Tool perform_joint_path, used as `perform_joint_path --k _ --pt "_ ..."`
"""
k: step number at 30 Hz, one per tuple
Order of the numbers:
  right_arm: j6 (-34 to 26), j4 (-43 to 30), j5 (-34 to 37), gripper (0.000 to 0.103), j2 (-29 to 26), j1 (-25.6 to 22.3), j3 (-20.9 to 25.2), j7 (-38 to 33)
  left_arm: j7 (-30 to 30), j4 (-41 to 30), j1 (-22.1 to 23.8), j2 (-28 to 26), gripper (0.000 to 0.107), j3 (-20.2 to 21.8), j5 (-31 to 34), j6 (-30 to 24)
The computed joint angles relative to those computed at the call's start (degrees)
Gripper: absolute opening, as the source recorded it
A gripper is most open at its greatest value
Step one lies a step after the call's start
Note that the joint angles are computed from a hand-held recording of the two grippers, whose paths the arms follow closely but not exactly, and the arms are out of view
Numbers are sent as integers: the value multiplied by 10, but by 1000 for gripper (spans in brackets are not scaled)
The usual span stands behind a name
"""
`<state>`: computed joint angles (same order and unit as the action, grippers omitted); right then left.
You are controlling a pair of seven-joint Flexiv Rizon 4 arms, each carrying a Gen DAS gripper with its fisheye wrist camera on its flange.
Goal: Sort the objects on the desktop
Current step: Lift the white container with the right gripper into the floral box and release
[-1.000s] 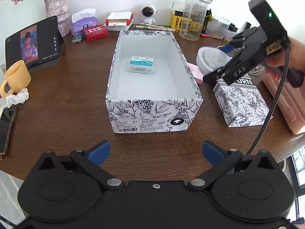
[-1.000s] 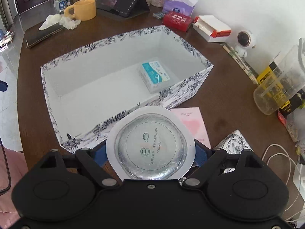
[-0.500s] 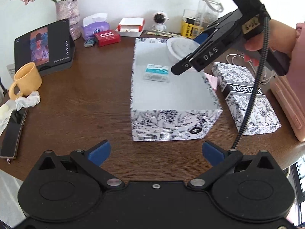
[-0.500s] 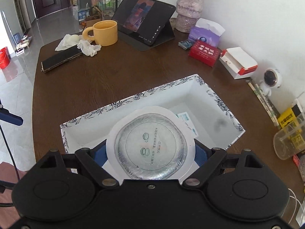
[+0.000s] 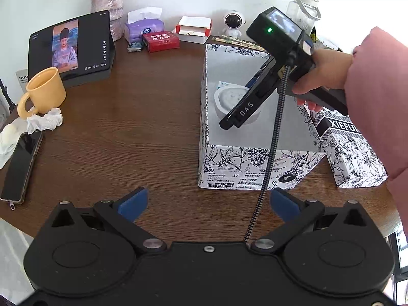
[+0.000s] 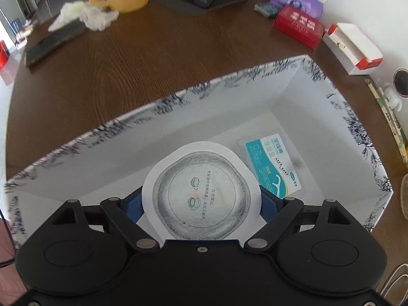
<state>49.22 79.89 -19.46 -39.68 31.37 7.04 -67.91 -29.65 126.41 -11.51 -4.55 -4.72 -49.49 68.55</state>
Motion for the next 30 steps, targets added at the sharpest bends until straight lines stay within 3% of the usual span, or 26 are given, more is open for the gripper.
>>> perform_joint_path --k 13,24,30 --pt "-31 -28 18 89 -20 -1 5 -17 -11 -3 4 -5 103 -1 21 -9" --pt "-110 -79 28 89 -41 7 7 -39 -22 1 4 0 103 2 35 -7" --pt "-122 -82 22 93 -39 14 0 -40 -22 4 2 5 103 3 37 -7"
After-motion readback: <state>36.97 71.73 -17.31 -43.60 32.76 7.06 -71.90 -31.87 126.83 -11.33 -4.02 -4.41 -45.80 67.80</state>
